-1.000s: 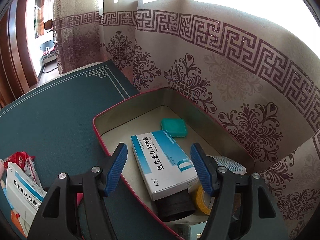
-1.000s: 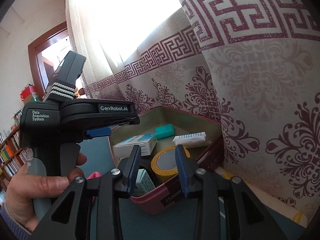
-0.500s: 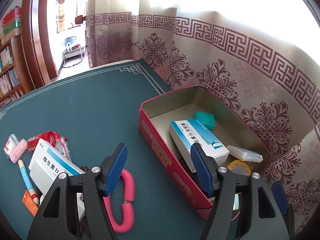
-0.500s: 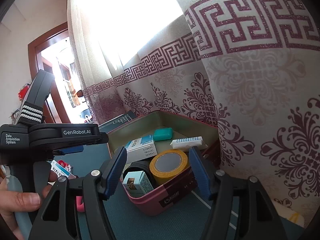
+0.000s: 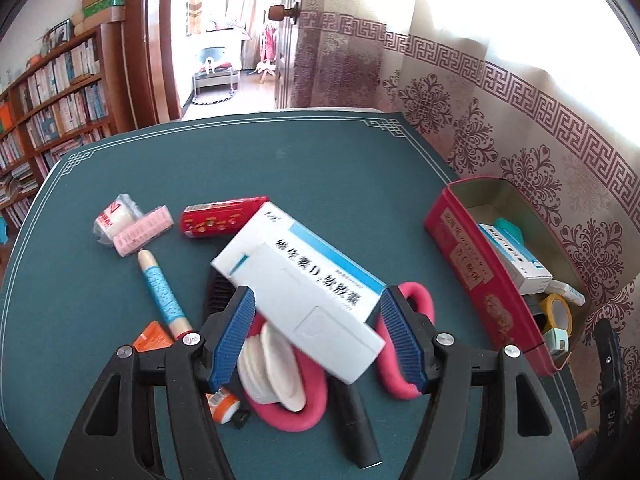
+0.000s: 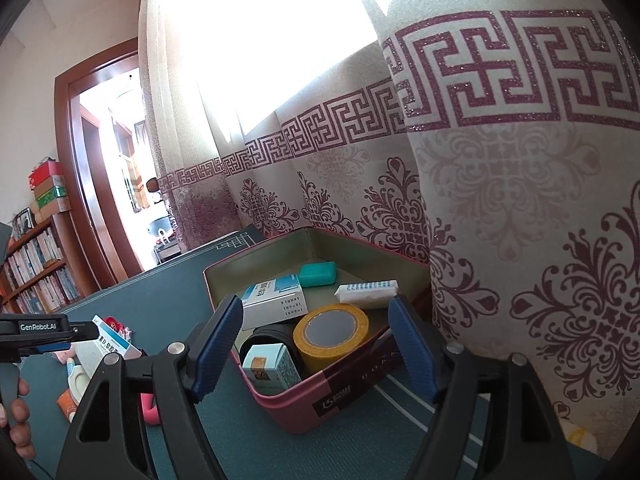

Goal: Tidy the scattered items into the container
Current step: 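Carry both boxes into the red tin and release them, then grasp the orange tube with the left tool while the right tool grasps the black case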

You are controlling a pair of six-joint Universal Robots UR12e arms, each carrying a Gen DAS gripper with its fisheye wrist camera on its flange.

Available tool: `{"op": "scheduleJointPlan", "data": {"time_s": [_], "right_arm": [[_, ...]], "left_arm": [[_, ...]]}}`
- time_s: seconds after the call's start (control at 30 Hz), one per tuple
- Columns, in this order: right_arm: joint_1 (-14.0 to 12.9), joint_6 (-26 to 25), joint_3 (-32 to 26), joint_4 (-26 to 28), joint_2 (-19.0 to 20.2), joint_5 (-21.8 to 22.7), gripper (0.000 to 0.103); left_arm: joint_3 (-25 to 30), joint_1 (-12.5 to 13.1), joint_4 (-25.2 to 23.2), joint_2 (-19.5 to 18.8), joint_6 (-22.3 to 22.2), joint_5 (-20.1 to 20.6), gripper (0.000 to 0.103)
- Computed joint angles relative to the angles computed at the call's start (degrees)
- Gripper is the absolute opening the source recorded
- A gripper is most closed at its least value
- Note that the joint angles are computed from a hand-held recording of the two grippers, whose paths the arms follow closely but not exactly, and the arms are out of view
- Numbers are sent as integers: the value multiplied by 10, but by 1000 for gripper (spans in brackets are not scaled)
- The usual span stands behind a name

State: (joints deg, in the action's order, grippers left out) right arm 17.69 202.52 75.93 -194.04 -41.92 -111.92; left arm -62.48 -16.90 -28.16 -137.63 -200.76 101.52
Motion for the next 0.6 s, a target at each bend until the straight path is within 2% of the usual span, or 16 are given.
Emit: {"op": "scheduleJointPlan", "data": {"time_s": [0.13,0.27,0.43,0.5,0.6], "right_arm": [[1,2,-3,9,1,-8,80],[4,-4,-6,16,2,-18,80],[8,-23,-12,17,4,-33,80],[10,-31,-14,16,5,-39,80],[12,-42,-18,17,8,-45,81]], "left_arm": [[-49,12,4,22,-40,26,69],[-81,20,-8,34,-65,31,69],[-102,21,-7,40,-61,24,69],[-106,20,1,40,-58,25,75],[-104,19,2,38,-54,23,76]]}}
